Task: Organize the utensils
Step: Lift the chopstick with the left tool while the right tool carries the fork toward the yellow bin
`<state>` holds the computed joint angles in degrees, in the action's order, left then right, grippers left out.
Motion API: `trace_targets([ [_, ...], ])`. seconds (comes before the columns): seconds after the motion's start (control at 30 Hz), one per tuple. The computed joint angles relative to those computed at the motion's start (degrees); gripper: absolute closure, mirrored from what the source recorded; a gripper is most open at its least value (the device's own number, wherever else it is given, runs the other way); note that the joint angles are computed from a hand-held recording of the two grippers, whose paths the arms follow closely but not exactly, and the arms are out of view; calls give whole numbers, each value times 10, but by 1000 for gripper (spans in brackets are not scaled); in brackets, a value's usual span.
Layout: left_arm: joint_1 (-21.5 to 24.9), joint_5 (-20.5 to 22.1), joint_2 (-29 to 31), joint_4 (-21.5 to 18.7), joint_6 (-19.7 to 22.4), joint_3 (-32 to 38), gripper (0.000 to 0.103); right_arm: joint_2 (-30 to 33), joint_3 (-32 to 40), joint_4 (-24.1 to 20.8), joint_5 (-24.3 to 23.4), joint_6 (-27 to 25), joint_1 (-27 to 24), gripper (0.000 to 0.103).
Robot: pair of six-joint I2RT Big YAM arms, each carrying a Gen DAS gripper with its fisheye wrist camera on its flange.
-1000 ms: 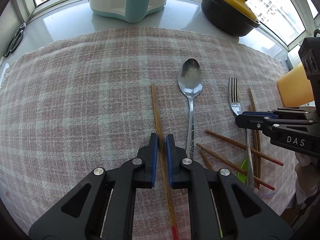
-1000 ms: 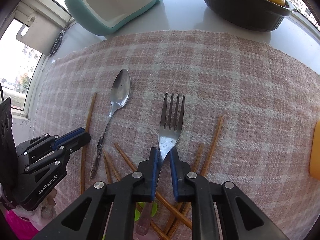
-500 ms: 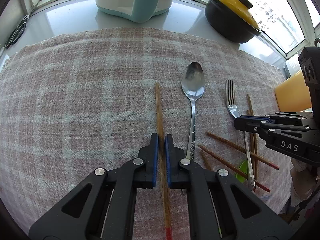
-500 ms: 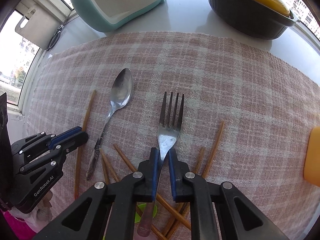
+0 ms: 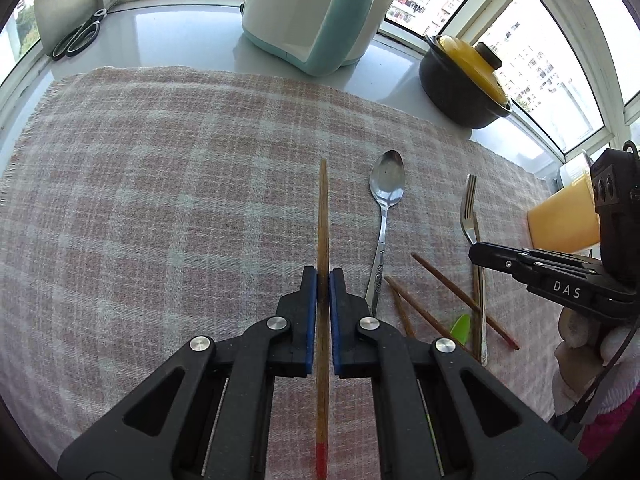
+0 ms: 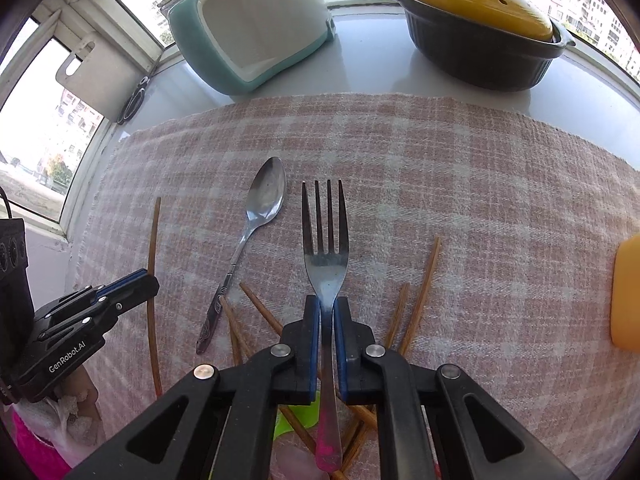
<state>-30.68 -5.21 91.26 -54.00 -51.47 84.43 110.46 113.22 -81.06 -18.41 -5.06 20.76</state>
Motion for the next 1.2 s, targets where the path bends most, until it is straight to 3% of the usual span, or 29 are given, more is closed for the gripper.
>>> trace_targets([
  [0.4, -30, -45, -45, -8, -11, -3, 99, -98, -101, 97, -5, -30, -17, 99],
  [0.97, -81, -118, -52, -40, -16, 39, 99, -211, -195, 216, 19, -79, -11, 103],
  [1.1, -85, -123, -54, -38, -22, 38, 99, -210, -191, 201, 3, -88, -14, 103],
  [1.17, -86, -128, -58, -38, -28, 34, 99, -190, -170, 165, -35, -97, -19, 103],
  [1.2, -86, -129, -61, -38, -34, 31, 99, -175, -155, 141, -51, -100, -19, 94],
])
